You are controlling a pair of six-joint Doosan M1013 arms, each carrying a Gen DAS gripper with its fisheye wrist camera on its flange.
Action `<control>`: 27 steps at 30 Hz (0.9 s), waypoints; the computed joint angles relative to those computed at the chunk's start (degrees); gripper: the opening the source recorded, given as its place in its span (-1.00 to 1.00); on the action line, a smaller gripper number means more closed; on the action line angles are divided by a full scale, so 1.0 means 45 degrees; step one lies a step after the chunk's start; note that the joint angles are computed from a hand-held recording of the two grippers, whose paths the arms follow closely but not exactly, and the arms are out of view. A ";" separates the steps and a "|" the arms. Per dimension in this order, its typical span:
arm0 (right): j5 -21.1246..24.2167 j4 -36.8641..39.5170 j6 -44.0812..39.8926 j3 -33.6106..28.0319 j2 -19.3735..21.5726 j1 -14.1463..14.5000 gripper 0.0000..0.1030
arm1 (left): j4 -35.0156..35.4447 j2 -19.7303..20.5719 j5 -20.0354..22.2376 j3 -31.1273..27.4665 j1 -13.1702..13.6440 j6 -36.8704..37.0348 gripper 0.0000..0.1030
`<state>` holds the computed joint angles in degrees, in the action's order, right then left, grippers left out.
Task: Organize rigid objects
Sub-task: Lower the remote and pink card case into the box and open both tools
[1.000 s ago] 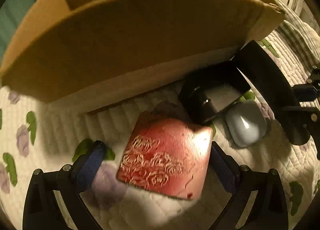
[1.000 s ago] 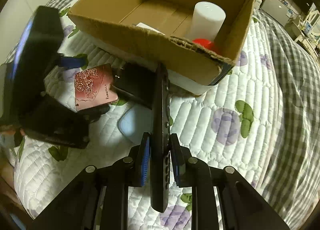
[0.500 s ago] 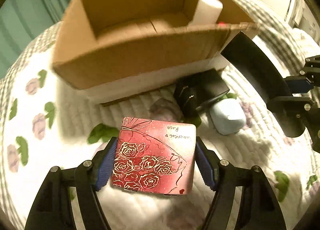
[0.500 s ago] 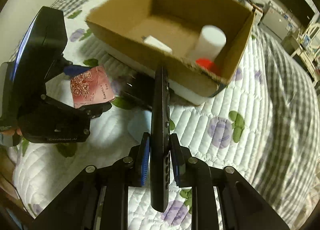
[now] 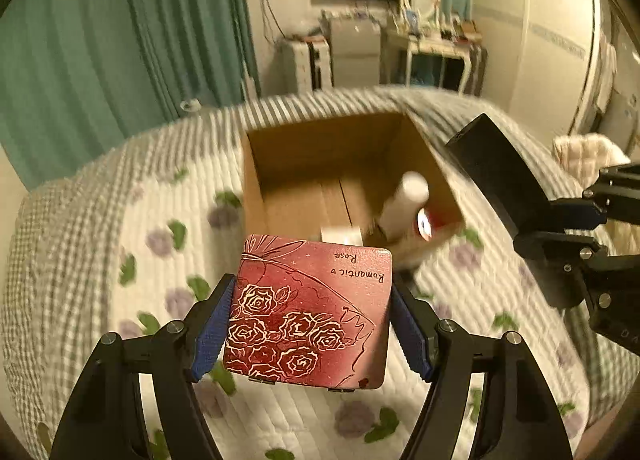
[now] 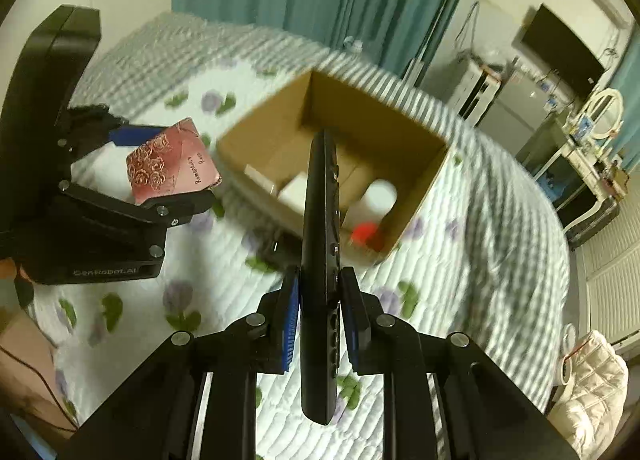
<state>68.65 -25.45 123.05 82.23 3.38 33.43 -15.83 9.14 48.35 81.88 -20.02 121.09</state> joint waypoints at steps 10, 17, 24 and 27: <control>-0.0390 0.0287 -0.0054 -0.1963 0.0799 -0.1122 -0.63 | 0.1064 0.0780 -0.1189 -0.1381 -0.0347 -0.1995 0.43; -0.0988 0.1764 -0.0382 -0.2195 0.1586 -0.2264 -0.63 | 0.0770 0.1767 -0.1427 -0.1752 -0.0483 -0.1929 0.43; -0.1681 0.3070 -0.0804 -0.1332 0.1879 -0.2976 -0.63 | 0.1392 0.2433 -0.1396 -0.1752 -0.0659 -0.2157 0.43; -0.2230 0.3342 -0.0748 -0.1007 0.1891 -0.3203 -0.64 | 0.1538 0.2609 -0.1372 -0.1760 -0.0748 -0.2313 0.44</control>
